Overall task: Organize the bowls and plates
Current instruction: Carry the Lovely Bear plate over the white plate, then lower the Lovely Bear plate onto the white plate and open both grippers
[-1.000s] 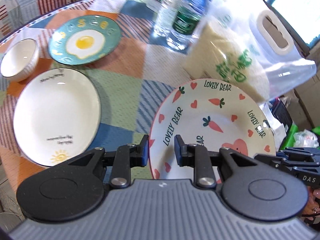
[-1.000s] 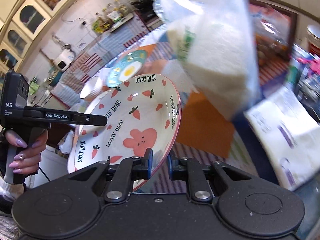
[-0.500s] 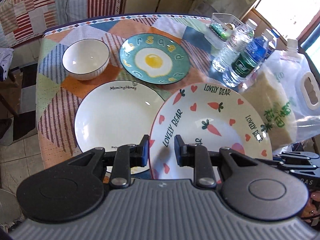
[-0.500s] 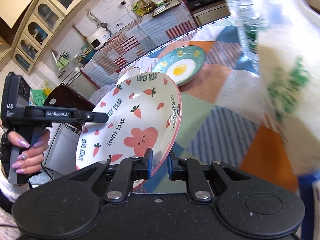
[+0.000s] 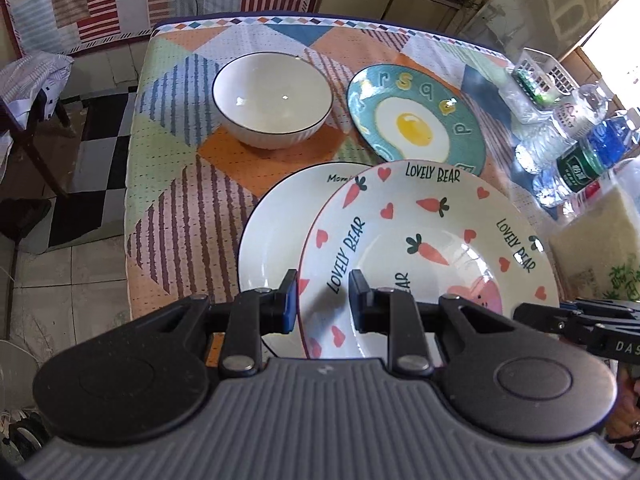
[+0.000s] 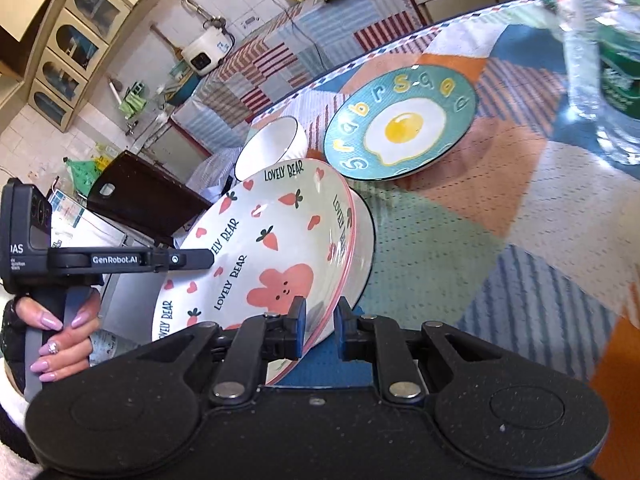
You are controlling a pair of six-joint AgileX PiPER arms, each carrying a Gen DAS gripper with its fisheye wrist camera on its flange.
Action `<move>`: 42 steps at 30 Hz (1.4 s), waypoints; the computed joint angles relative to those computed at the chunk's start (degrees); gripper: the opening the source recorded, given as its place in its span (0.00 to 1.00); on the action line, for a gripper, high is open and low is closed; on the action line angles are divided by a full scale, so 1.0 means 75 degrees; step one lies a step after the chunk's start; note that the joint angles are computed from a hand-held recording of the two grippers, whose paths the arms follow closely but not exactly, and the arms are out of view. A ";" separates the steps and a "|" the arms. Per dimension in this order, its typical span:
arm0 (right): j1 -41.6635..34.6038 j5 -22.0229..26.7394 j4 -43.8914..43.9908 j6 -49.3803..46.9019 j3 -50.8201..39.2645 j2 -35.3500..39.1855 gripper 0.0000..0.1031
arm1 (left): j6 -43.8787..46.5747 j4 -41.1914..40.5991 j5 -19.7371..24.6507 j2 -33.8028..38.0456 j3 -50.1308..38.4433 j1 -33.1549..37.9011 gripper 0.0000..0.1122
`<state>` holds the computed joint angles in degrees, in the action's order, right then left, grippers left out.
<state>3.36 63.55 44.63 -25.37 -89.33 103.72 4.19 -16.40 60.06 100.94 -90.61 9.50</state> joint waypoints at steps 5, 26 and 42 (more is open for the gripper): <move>0.0388 0.0095 -0.0306 0.0219 -0.0594 0.0512 0.19 | 0.0036 0.0027 -0.0086 0.0253 0.0043 0.0268 0.20; 0.1177 0.0135 -0.1522 0.0831 -0.1930 0.1380 0.19 | -0.0081 0.0163 -0.0124 0.0907 -0.0060 0.0490 0.22; 0.2418 -0.0715 -0.4273 0.1454 -0.2027 0.1220 0.33 | -0.0686 0.1298 -0.0430 0.0976 0.0025 -0.0173 0.21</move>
<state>21.49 58.18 12.59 -14.47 -104.53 112.88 -0.95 -6.66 56.83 108.25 -90.43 8.20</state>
